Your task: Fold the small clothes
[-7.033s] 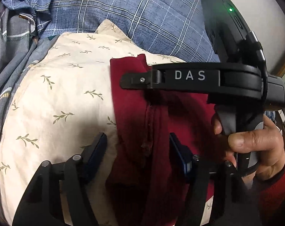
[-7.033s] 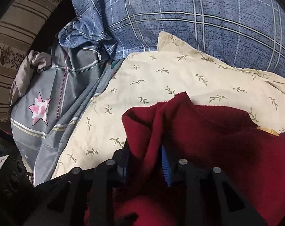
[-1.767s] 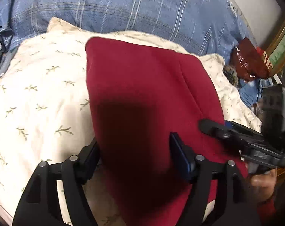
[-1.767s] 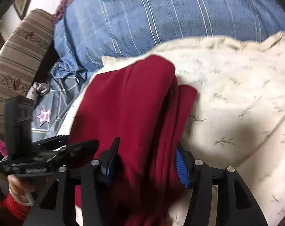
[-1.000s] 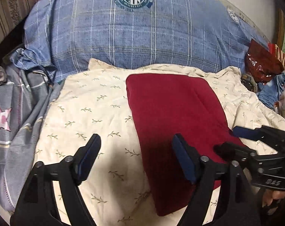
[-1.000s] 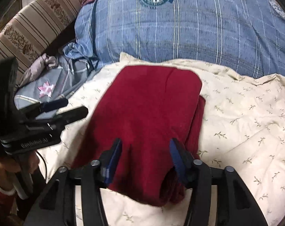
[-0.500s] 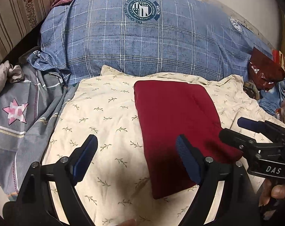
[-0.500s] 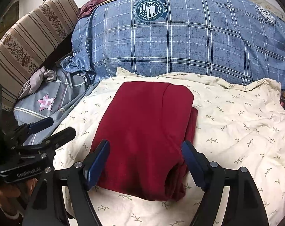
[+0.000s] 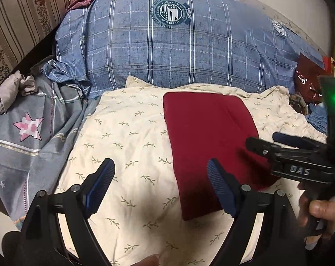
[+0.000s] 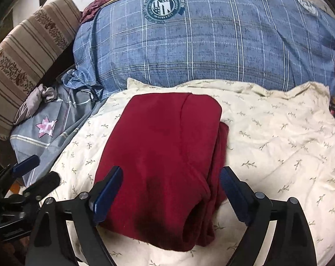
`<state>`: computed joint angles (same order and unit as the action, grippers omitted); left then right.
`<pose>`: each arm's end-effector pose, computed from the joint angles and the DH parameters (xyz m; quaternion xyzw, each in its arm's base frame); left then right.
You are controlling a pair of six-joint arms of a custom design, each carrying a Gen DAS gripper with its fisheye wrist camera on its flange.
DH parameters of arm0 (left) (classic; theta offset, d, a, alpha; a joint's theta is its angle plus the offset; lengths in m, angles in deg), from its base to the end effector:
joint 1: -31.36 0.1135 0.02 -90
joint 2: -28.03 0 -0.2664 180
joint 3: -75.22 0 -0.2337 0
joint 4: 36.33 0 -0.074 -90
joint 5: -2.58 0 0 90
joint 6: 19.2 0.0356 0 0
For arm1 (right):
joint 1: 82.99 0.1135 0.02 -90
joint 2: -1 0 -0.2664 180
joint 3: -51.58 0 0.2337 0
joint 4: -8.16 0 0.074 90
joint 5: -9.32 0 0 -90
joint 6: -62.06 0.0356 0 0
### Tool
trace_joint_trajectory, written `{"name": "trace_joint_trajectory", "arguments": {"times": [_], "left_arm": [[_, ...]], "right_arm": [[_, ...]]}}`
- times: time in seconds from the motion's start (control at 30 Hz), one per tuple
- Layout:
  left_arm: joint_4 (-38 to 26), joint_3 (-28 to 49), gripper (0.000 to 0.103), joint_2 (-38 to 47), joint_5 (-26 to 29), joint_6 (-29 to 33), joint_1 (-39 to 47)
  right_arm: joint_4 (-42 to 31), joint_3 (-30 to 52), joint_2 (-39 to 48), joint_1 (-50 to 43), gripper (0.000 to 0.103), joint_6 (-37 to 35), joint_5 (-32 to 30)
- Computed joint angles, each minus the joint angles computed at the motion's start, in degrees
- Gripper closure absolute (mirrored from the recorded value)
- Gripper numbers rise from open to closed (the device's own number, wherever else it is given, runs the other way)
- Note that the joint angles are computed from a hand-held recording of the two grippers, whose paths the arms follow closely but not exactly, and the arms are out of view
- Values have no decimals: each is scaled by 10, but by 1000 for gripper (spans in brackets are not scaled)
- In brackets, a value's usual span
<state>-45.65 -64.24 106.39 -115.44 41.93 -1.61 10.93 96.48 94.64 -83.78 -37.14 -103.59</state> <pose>0.1958 -0.1071 0.1538 -0.0561 0.9058 0.0112 0.4199 0.2654 0.0102 0.1269 -0.1409 0.9007 0.1514 0.3820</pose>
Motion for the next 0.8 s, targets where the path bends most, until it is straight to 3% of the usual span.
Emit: {"name": "trace_joint_trajectory", "arguments": {"times": [0.37,0.67,0.8], "left_arm": [[-91,37,17,-43,-59,15,-62],[-59,40,17,-25,-59,27,-81],[-15,26,17,-3,-39,31,-59]], "right_arm": [[-6,10,-7,19,13,31,27],[4,-23,-39,23,13,16,30],[3,-34,-47,14,13,7,28]]}}
